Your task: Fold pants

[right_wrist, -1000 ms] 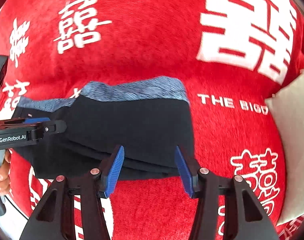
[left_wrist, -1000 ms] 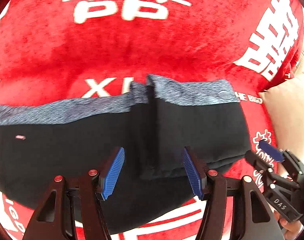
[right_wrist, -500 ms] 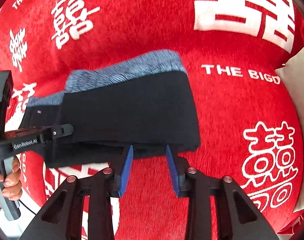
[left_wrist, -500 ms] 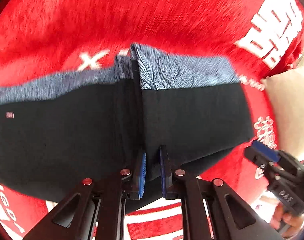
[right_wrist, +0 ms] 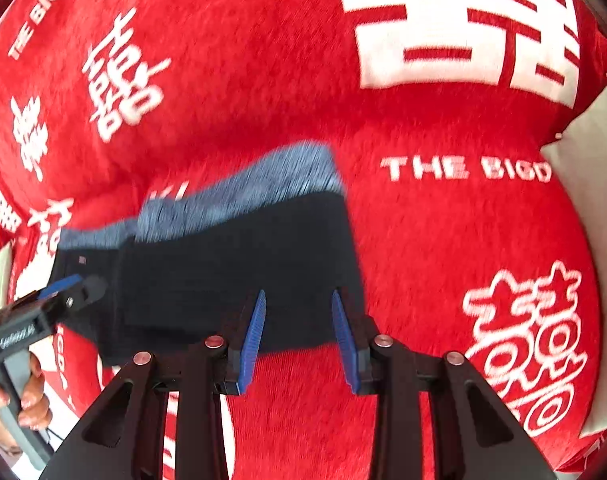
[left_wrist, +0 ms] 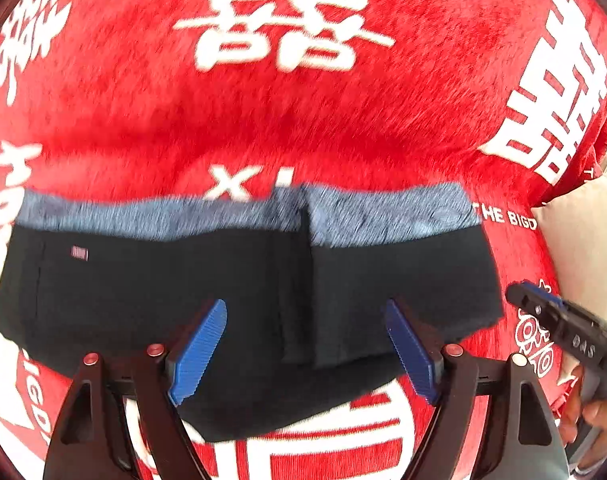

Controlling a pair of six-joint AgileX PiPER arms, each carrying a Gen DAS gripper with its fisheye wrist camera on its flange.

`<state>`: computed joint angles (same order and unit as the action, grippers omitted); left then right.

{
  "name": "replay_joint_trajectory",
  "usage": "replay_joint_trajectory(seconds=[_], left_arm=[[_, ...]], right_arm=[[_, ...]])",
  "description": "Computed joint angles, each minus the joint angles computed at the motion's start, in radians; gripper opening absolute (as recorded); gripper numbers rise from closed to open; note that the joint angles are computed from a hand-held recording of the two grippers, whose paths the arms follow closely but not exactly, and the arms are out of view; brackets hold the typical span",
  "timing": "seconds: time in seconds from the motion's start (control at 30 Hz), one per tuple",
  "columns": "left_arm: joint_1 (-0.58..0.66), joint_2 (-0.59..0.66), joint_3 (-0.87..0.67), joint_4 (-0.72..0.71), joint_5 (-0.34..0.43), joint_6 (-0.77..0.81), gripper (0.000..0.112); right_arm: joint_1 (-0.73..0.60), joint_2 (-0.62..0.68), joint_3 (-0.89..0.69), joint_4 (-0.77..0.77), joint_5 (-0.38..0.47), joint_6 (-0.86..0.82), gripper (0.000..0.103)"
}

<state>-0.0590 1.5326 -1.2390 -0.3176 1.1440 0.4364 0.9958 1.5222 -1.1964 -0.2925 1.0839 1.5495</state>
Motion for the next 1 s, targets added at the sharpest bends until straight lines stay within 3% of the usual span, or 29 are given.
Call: replay_joint_trajectory(seconds=[0.13,0.27,0.33,0.4,0.53,0.77,0.97,1.0], left_arm=[[-0.120,0.068,-0.036,0.039,-0.088,-0.074,0.082],[-0.196,0.121,0.026,0.127,-0.159,-0.174,0.082],[-0.178,0.157,0.085,0.154,-0.188,-0.213,0.086],[-0.117,0.138,0.139,0.070,-0.237,-0.153,0.088],[-0.120,0.136,0.109,0.120,-0.191,-0.199,0.088],[-0.044,0.095,0.083,0.189,-0.114,-0.305,0.088],[-0.040,0.014,0.100,0.280,-0.077,-0.404,0.088],[-0.032,-0.003,0.107,0.280,-0.075,-0.405,0.088]], right_arm=[[-0.114,0.015,0.001,0.021,-0.056,-0.091,0.038],[-0.178,0.044,0.022,0.077,-0.152,-0.156,0.038],[-0.202,0.073,0.056,0.150,-0.212,-0.204,0.038],[-0.197,0.105,0.087,0.195,-0.244,-0.242,0.038],[-0.156,0.126,0.080,0.133,-0.237,-0.238,0.038],[-0.205,0.090,0.127,0.229,-0.292,-0.332,0.039],[-0.192,0.144,-0.002,0.216,-0.172,-0.406,0.047],[-0.187,0.136,-0.010,0.211,-0.192,-0.404,0.047]])
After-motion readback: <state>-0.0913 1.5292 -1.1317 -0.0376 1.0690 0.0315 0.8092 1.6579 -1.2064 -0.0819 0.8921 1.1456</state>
